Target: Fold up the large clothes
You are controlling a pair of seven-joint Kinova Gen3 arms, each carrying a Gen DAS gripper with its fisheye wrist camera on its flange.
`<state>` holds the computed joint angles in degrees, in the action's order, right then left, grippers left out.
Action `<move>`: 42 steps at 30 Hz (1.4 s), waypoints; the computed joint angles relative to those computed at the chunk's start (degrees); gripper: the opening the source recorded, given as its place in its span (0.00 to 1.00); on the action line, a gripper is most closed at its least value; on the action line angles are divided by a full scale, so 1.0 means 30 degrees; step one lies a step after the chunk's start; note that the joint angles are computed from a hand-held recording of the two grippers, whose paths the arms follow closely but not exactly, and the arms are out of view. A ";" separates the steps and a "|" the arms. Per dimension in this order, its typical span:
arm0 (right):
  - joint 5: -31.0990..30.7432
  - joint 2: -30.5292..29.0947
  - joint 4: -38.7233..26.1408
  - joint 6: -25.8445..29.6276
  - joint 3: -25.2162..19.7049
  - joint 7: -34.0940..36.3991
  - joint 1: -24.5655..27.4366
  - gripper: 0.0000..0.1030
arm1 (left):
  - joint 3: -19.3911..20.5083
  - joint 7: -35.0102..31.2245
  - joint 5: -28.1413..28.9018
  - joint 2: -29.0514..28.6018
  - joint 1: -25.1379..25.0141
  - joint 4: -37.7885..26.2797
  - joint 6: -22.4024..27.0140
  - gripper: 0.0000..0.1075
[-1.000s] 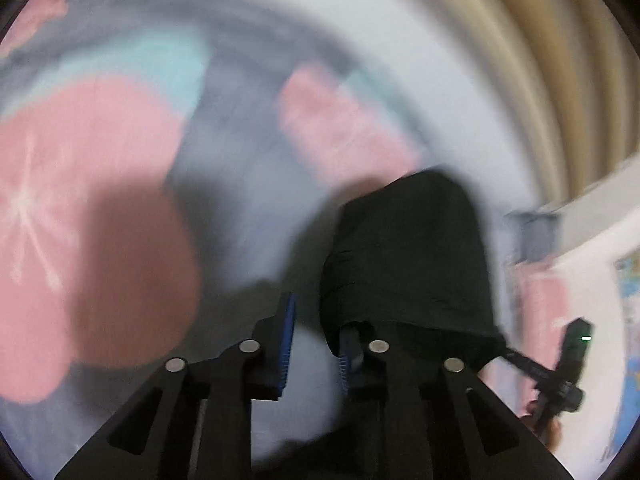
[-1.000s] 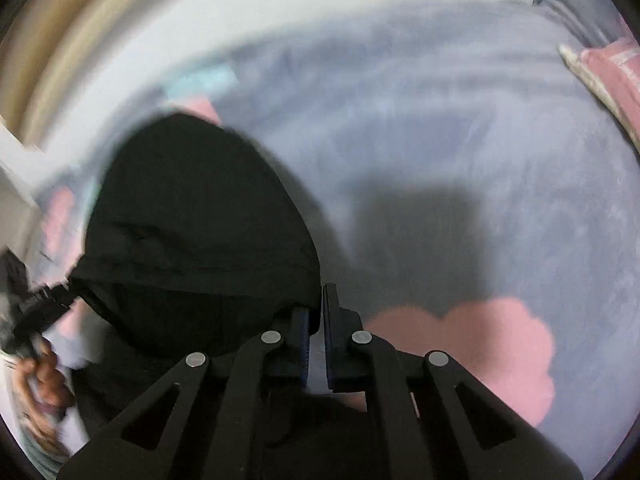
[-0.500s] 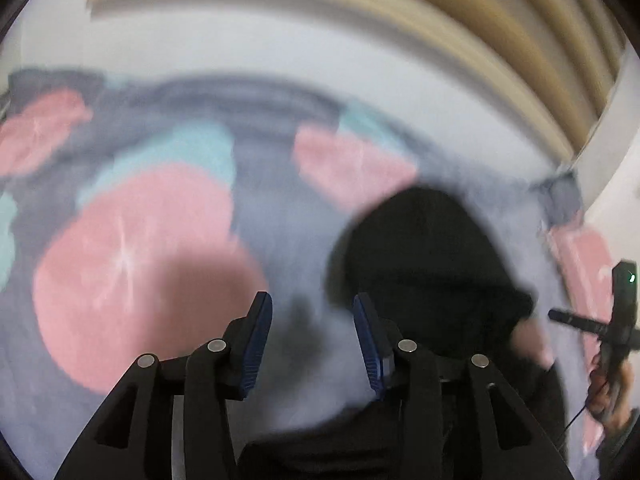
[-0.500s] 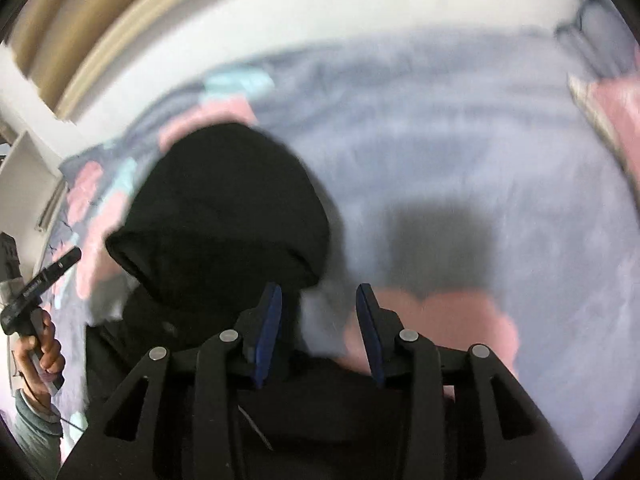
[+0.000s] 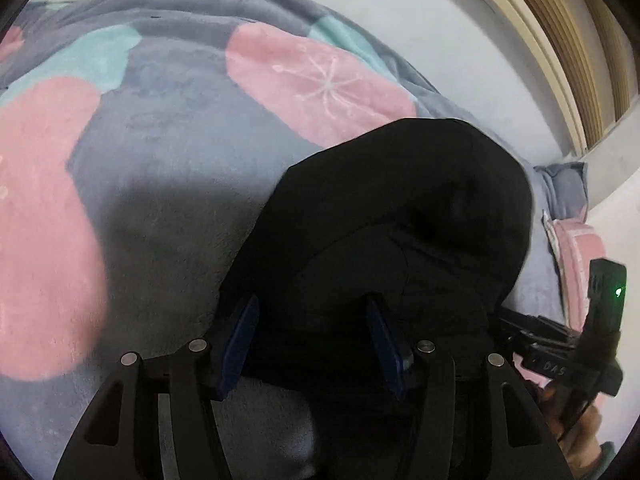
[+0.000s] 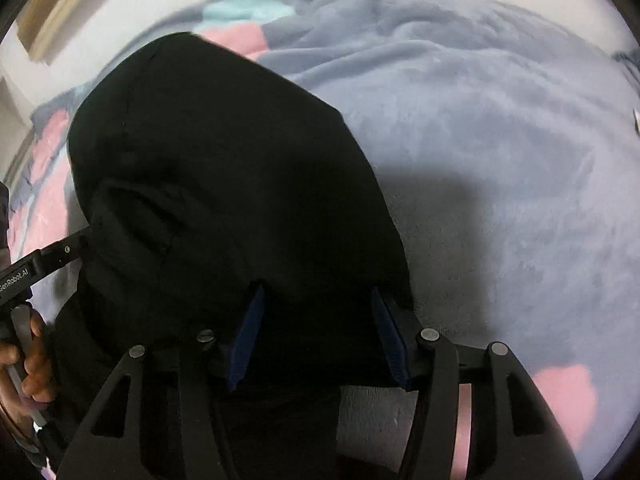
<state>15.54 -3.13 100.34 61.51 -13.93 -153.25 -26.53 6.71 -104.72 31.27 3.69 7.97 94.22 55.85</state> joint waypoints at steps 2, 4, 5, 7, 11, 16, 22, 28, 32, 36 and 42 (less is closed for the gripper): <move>-0.0128 -0.0269 0.0240 -0.0304 0.0094 -0.0044 0.0048 0.55 | -0.0748 -0.0186 -0.0254 0.0011 0.0753 -0.0172 0.0241 0.53; -0.0086 -0.0304 -0.0470 0.0635 -0.0193 0.0470 0.0168 0.56 | -0.2452 -0.0807 0.0028 -0.0124 0.2299 0.0007 0.0060 0.53; 0.0371 -0.0404 -0.1176 0.1368 -0.0635 0.0495 0.0187 0.56 | -0.3337 -0.1385 0.0560 -0.0324 0.2869 0.0343 -0.0070 0.53; 0.1628 -0.0751 -0.2215 0.1903 -0.0749 0.0086 -0.0456 0.56 | -0.5074 -0.2332 0.1669 -0.0447 0.4381 0.1084 -0.0884 0.53; 0.3493 0.0497 -0.4342 0.1881 0.0038 0.0272 -0.1453 0.56 | -0.6411 -0.3451 0.1994 -0.1035 0.5879 0.2136 -0.2184 0.53; 0.2049 0.3864 -0.5728 0.2173 -0.1196 0.2362 0.1330 0.56 | -0.6588 -0.3947 0.2617 -0.1048 0.5944 0.2286 -0.2143 0.53; 0.0191 0.3702 -0.3889 0.0589 0.1872 0.3447 -0.0311 0.56 | -0.3965 -0.2893 0.1031 -0.1224 0.4068 0.1947 -0.2173 0.53; 0.0453 0.0037 -0.2541 0.0212 0.1285 0.4599 0.0009 0.56 | -0.6678 -0.2578 0.1276 -0.2012 0.6634 -0.0781 0.0010 0.54; 0.0172 -0.0806 -0.2243 0.0591 0.1027 0.4570 0.0721 0.56 | -0.5955 -0.0203 -0.1422 0.0056 0.7369 -0.4320 0.0890 0.62; -0.1511 -0.0025 -0.1180 0.0972 0.1161 0.5971 0.1596 0.56 | -0.3837 0.1240 -0.1696 0.3224 0.4497 -0.5337 0.2652 0.64; -0.4302 -0.1110 0.1920 -0.2592 0.2131 0.6641 0.2790 0.63 | -0.3145 -0.0994 0.0492 0.2909 0.2880 -0.3237 0.1635 0.65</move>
